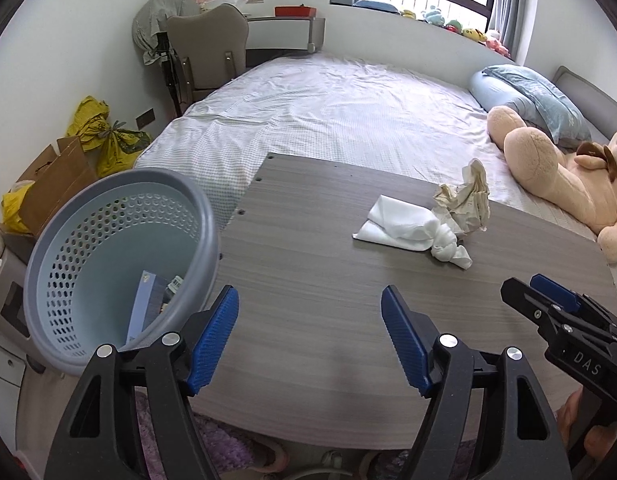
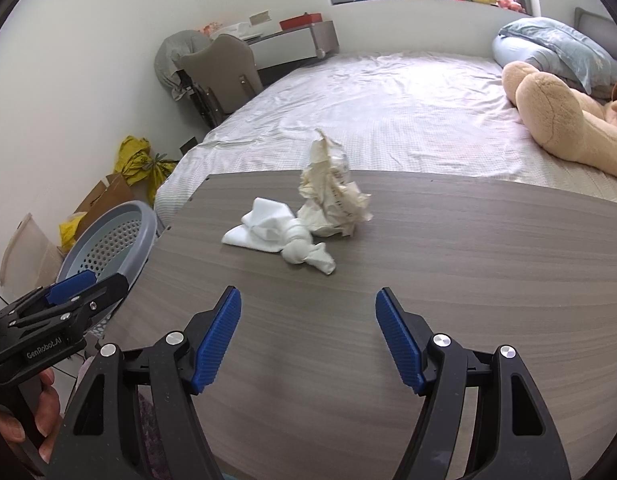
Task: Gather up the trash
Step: 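Move both grippers back from the basket over the table, then grasp the crumpled paper with the right gripper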
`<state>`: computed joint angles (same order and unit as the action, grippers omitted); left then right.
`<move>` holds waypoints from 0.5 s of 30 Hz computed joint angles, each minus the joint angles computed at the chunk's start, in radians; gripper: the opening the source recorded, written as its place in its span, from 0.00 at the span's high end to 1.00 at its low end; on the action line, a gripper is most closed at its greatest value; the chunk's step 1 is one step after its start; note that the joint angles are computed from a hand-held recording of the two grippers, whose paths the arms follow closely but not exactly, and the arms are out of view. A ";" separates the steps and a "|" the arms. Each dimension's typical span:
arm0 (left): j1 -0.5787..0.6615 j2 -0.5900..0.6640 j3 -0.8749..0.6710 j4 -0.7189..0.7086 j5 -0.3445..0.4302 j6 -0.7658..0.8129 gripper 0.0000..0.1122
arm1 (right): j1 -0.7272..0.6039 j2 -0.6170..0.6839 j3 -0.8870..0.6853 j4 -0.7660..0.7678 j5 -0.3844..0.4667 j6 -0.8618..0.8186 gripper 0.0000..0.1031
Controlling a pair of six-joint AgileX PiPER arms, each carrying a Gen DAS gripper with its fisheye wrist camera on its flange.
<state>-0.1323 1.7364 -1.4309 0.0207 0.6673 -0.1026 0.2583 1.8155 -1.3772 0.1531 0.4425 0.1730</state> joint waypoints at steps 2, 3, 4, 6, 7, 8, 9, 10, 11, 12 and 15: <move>-0.012 0.028 -0.032 0.004 0.015 -0.008 0.37 | -0.018 0.021 -0.026 0.013 0.008 -0.020 0.34; -0.015 0.039 -0.044 0.006 0.021 -0.011 0.37 | -0.025 0.035 -0.043 0.015 0.012 -0.025 0.34; -0.019 0.051 -0.058 0.008 0.028 -0.014 0.37 | -0.033 0.053 -0.066 0.018 0.018 -0.031 0.34; -0.027 0.075 -0.087 0.014 0.041 -0.022 0.37 | -0.049 0.089 -0.115 0.036 0.036 -0.055 0.34; -0.031 0.087 -0.102 0.019 0.047 -0.028 0.37 | -0.055 0.111 -0.147 0.043 0.048 -0.065 0.34; -0.033 0.097 -0.114 0.020 0.052 -0.030 0.37 | -0.059 0.130 -0.175 0.042 0.057 -0.071 0.34; -0.035 0.108 -0.128 0.022 0.058 -0.034 0.37 | -0.061 0.154 -0.211 0.037 0.071 -0.073 0.34; -0.035 0.120 -0.143 0.022 0.066 -0.036 0.37 | -0.064 0.181 -0.253 0.041 0.087 -0.081 0.34; -0.036 0.133 -0.158 0.022 0.073 -0.039 0.37 | -0.069 0.206 -0.289 0.050 0.102 -0.092 0.34; -0.036 0.143 -0.170 0.023 0.078 -0.042 0.37 | -0.072 0.232 -0.329 0.053 0.119 -0.097 0.34; -0.035 0.169 -0.201 0.025 0.092 -0.045 0.37 | -0.074 0.309 -0.445 0.034 0.170 -0.092 0.34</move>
